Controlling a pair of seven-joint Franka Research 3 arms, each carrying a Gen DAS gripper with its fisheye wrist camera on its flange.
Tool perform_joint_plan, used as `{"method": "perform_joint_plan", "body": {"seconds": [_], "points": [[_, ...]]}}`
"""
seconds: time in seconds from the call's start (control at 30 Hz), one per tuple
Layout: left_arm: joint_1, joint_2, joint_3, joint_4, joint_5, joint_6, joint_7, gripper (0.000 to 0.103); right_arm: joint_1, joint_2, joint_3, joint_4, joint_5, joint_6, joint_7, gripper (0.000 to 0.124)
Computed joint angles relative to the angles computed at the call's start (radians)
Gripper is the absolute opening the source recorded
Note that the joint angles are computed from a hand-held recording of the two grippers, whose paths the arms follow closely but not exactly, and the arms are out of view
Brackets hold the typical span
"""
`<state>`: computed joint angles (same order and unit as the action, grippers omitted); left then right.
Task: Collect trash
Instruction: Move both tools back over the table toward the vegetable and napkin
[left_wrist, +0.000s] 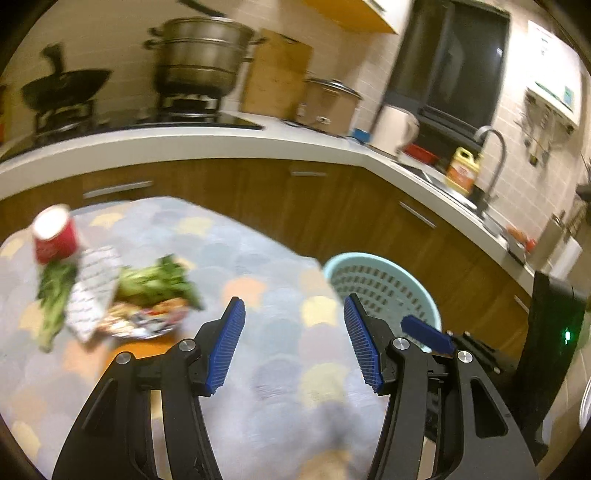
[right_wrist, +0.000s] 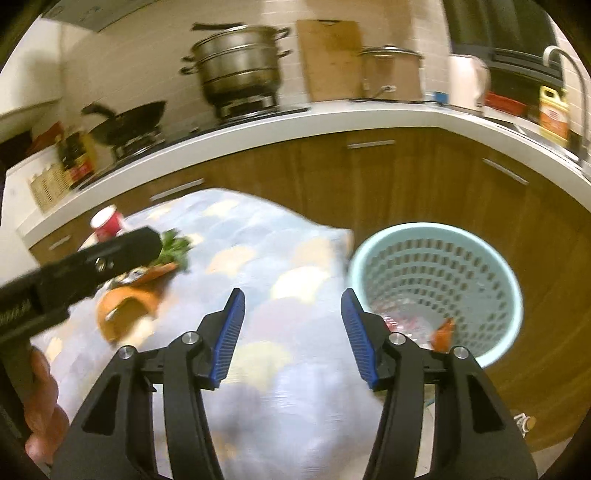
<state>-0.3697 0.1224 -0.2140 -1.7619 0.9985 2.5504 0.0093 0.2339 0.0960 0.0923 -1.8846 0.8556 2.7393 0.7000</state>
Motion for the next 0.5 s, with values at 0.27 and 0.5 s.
{"method": "perform_joint_plan", "body": {"seconds": [0.27, 0.5], "points": [[0.095, -0.245, -0.020, -0.284, 0.045, -0.027, -0.203, 0.059, 0.054, -0.008, 0.030, -0.033, -0.044, -0.050, 0.017, 0.051], [0.198, -0.389, -0.032, -0.449, -0.075, -0.070, -0.135, 0.059, 0.094, -0.005, 0.047, -0.047, -0.045, -0.037, -0.015, 0.051]]}}
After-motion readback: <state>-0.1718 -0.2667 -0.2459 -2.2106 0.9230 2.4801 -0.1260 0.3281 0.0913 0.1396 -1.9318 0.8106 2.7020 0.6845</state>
